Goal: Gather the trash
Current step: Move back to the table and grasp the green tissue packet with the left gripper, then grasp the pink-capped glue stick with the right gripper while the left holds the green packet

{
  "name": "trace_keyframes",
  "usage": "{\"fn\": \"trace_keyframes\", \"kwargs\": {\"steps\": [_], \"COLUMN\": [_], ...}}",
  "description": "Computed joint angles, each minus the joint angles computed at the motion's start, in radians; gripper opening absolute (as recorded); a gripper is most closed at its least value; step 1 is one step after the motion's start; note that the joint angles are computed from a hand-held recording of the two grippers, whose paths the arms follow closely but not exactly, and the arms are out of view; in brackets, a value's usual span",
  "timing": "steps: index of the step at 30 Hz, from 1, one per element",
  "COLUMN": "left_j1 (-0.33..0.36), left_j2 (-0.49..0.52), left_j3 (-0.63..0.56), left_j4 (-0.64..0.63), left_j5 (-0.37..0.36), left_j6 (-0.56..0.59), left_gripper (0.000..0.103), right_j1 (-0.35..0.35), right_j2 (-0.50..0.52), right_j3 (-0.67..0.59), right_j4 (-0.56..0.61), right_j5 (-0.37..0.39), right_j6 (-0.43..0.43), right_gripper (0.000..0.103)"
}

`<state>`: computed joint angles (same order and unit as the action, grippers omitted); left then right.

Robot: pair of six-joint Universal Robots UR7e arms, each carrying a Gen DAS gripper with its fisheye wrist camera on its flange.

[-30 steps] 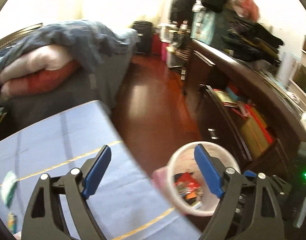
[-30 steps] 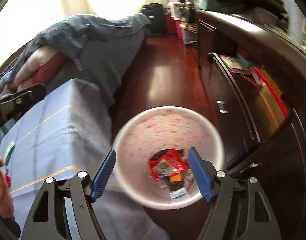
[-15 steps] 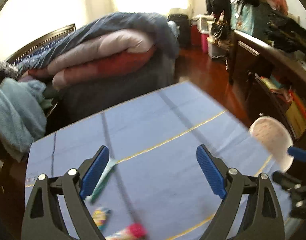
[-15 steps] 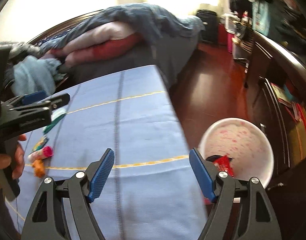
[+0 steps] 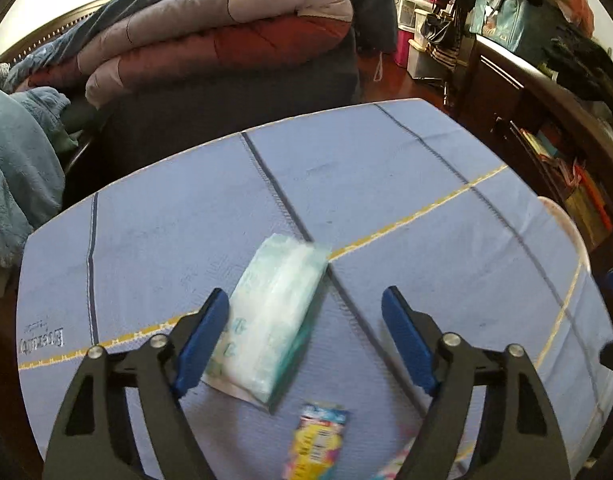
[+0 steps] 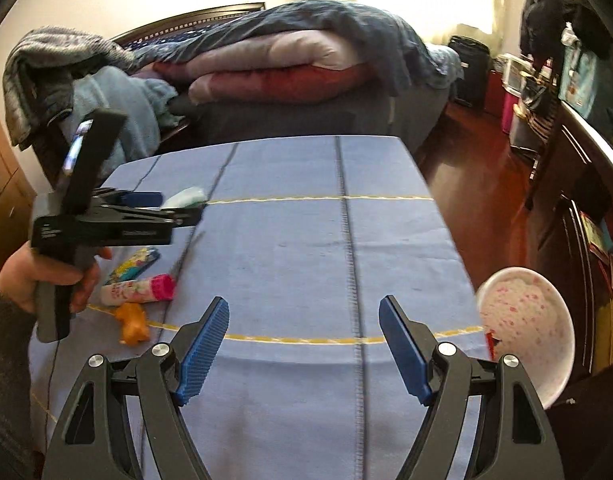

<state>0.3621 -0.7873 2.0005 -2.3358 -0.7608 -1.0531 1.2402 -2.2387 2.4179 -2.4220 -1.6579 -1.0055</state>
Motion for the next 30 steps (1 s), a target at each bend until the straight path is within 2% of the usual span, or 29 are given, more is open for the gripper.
{"fn": "trace_keyframes", "kwargs": {"steps": [1, 2, 4, 7, 8, 9, 11, 13, 20, 24, 30], "left_j1": [0.001, 0.011, 0.011, 0.002, 0.000, -0.002, -0.004, -0.001, -0.047, -0.080, -0.111], "left_j2": [0.000, -0.005, -0.010, -0.013, -0.016, -0.019, -0.037, -0.062, -0.125, -0.165, -0.185], "left_j3": [0.000, 0.005, 0.027, 0.044, 0.048, 0.053, 0.074, 0.105, 0.160, 0.187, 0.205], "left_j4": [0.011, 0.001, -0.036, -0.054, -0.052, -0.055, -0.067, -0.112, -0.029, -0.010, -0.021], "left_j5": [0.004, -0.014, -0.005, 0.011, 0.016, 0.019, 0.021, 0.008, 0.043, 0.064, 0.077], "left_j6": [-0.001, 0.012, 0.031, 0.064, 0.061, 0.061, 0.046, 0.037, -0.081, -0.112, -0.119], "left_gripper": [0.076, 0.066, 0.061, 0.047, 0.041, 0.029, 0.011, 0.011, 0.011, 0.011, 0.011], "right_j1": [0.011, 0.027, 0.062, 0.115, 0.133, 0.142, 0.173, 0.200, 0.256, 0.280, 0.349], "right_j2": [0.003, 0.007, 0.017, 0.035, 0.046, 0.052, 0.081, 0.116, 0.192, 0.192, 0.241], "right_j3": [0.004, 0.013, 0.029, 0.056, 0.064, 0.070, 0.082, 0.090, 0.093, 0.113, 0.166], "right_j4": [-0.001, -0.005, -0.010, -0.022, -0.027, -0.030, -0.047, -0.068, -0.051, -0.039, -0.149], "right_j5": [-0.006, -0.016, -0.037, -0.063, -0.069, -0.070, -0.081, -0.093, -0.122, -0.118, -0.172], "right_j6": [0.004, 0.010, 0.020, 0.028, 0.032, 0.033, 0.039, 0.048, 0.096, 0.104, 0.117], "right_gripper": [0.077, 0.077, 0.077, 0.077, 0.077, 0.077, 0.077, 0.077, 0.078, 0.089, 0.089]}}
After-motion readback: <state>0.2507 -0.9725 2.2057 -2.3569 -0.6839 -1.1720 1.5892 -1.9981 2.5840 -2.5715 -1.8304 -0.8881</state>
